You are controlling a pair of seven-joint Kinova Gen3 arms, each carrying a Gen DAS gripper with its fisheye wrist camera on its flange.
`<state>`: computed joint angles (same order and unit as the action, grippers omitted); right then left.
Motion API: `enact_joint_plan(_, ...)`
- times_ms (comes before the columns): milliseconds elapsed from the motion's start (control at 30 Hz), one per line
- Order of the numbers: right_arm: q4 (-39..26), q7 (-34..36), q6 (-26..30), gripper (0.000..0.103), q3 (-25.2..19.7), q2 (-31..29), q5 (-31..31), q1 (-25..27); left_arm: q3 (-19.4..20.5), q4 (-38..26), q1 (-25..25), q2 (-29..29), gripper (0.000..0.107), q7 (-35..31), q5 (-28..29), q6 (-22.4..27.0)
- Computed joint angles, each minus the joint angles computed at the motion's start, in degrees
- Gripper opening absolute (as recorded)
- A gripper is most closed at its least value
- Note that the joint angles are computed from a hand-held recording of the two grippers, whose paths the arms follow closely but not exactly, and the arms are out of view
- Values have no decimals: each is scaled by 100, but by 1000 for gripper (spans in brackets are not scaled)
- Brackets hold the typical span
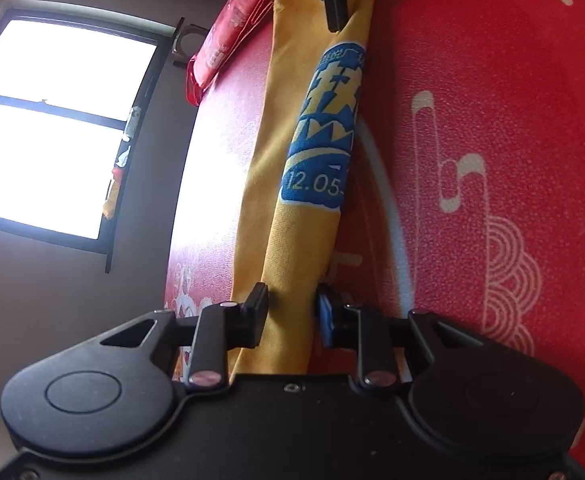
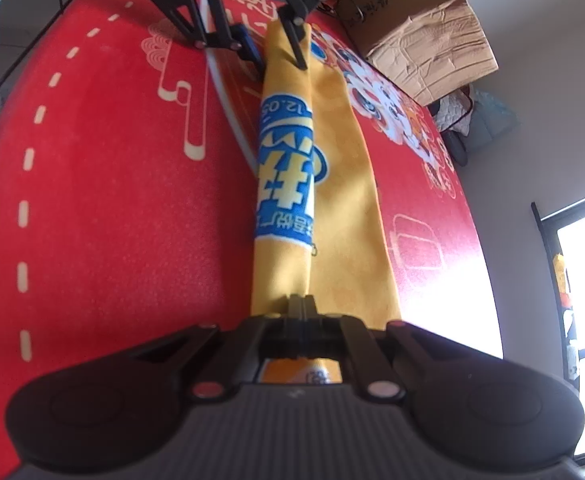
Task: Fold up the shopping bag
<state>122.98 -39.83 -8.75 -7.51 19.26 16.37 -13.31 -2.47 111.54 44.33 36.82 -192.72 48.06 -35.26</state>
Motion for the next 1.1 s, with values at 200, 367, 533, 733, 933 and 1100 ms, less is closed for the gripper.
enact_joint_plan(200, -39, -315, 45, 4, -558, 43, 251, 584, 162, -69, -52, 377, 6, 809, -326, -730)
enact_joint_plan(367, -8, -425, 25, 4, -1311, 100, 604, 1398, 226, 221, 106, 326, 6, 794, -350, -1074)
enact_joint_plan(533, 5, -1209, 342, 4, -2632, 141, 1680, 2724, -285, 678, 934, -165, 6, 892, 154, -519)
enact_joint_plan(733, 31, -1078, 690, 4, -4040, 344, 1844, 4061, 792, 1095, 200, -802, 7, 2187, 411, -149)
enact_joint_plan(933, -418, -612, 1601, 4, -5378, 970, 1336, 5151, 1294, 1196, -646, -791, 13, 3585, -461, -236)
enact_joint_plan(1100, -443, -260, 1587, 4, -5455, 1083, 951, 5260, 2278, 1247, -1807, -839, 10, 4679, -791, -69)
